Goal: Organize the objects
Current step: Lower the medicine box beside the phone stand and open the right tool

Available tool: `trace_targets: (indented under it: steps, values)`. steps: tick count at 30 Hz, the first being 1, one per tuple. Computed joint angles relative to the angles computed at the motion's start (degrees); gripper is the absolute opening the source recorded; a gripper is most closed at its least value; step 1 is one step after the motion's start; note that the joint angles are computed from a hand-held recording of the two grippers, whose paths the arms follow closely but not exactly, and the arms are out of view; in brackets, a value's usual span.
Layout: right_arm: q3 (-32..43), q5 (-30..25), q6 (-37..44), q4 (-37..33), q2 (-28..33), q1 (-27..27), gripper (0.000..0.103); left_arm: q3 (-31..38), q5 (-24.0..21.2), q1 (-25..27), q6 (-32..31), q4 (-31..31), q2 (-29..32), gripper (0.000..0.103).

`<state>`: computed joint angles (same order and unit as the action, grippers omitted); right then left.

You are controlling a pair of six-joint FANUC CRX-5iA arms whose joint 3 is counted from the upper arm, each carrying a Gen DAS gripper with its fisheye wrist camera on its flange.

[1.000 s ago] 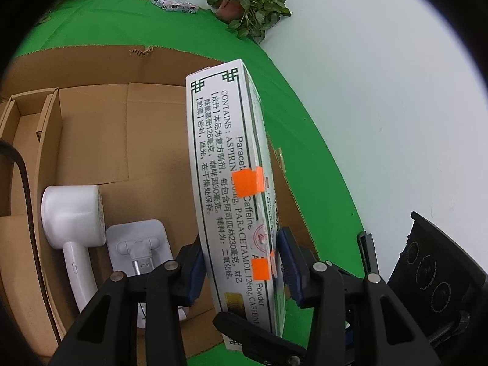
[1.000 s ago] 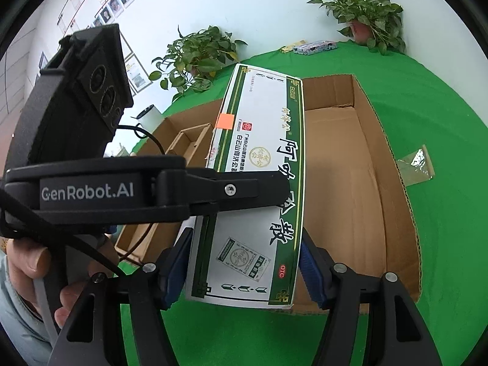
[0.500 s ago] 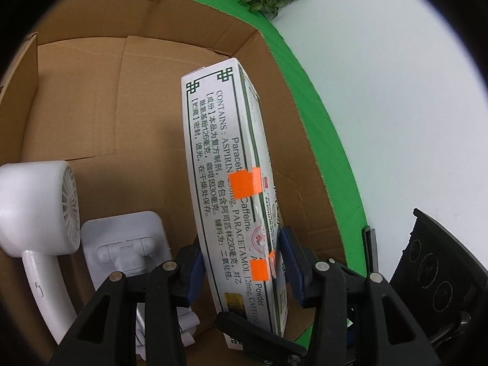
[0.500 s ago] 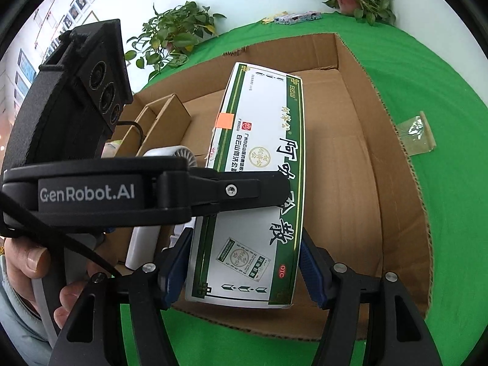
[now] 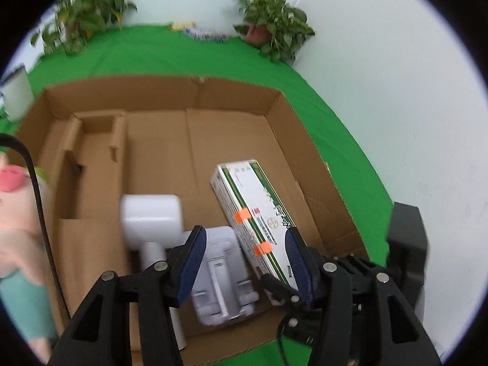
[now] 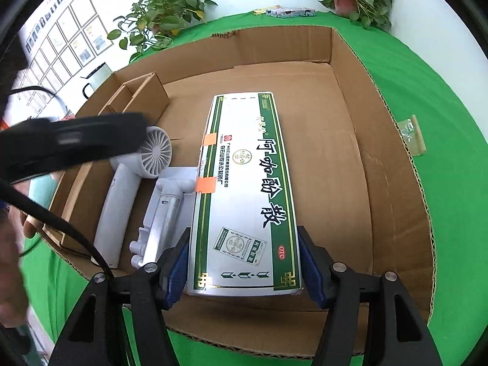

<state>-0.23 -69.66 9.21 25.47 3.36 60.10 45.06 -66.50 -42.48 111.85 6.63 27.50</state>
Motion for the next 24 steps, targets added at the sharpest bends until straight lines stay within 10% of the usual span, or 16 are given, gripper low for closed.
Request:
trace_targets:
  steps: [5, 17, 24]
  values:
    - [1.5, -0.2, 1.3, -0.5, 0.4, 0.4, 0.08, -8.1, 3.5, -0.9, 1.5, -8.1, -9.5, 0.053]
    - [3.2, -1.1, 2.1, -1.2, 1.4, 1.1, 0.079, -16.2, 3.2, -1.7, 5.6, -19.5, -17.4, 0.053]
    - [-1.6, -5.5, -7.7, 12.6, 0.1, 7.3, 0.102, -21.9, 5.0, -5.4, 13.6, -31.8, -20.8, 0.069]
